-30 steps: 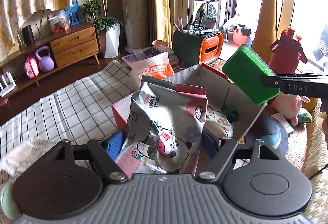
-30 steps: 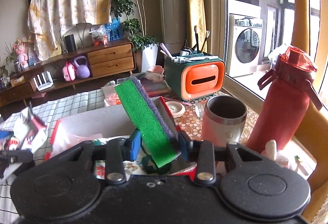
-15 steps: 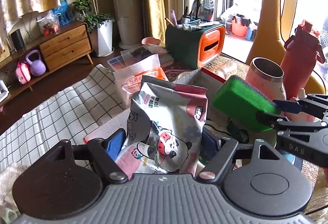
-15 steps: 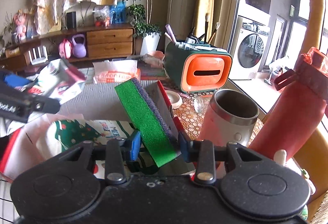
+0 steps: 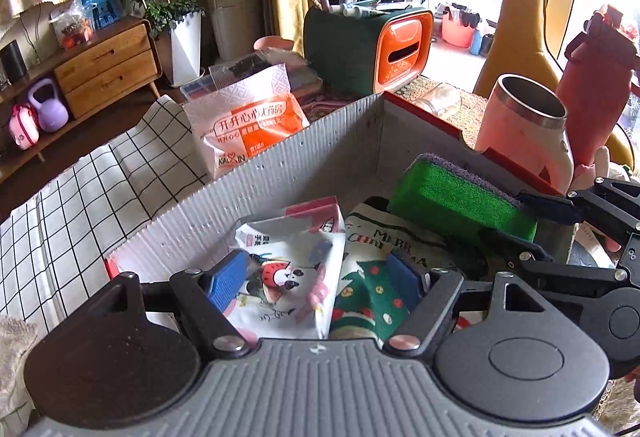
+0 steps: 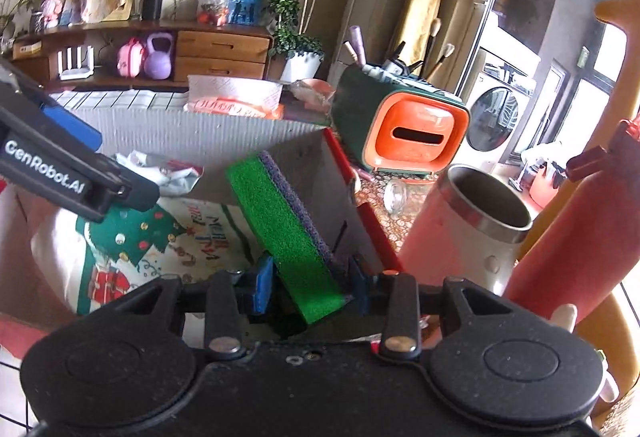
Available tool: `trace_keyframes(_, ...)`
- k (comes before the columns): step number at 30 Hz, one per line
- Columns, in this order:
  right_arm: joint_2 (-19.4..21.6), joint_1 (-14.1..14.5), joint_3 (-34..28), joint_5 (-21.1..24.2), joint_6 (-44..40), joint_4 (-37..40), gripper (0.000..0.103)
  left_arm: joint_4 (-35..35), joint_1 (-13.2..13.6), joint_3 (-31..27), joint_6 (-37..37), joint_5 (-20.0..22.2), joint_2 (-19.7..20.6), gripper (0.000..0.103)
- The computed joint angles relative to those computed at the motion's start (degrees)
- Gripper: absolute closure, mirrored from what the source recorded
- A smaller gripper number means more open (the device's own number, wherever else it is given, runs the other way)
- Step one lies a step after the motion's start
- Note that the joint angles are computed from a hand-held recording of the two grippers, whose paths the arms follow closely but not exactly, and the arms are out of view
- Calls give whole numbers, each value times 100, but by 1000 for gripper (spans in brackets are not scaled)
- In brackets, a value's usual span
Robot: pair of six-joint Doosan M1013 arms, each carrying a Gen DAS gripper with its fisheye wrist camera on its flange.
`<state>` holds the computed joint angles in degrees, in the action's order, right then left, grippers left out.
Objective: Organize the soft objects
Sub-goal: 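Carry the snack bag and green sponge to the red box and lower them in, then open both tools and withdraw them from the red box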
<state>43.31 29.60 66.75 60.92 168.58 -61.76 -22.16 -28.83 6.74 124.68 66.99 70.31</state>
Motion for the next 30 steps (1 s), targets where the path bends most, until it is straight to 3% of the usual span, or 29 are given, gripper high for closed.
trace_keyframes(6, -11, -5, 65, -138, 149, 38, 60, -24, 19, 235, -41, -88, -84, 26)
trace_keyframes(9, -50, -9, 131, -224, 266, 39, 58, -66, 30, 618, 43, -307, -269, 26)
trace_keyframes(17, -128, 24, 193, -328, 331, 60, 41, -210, 70, 1321, 186, -670, -642, 26)
trace_keyframes(30, -468, 120, 495, -692, 1070, 62, 28, -605, 209, 2569, 580, -1328, -1382, 26)
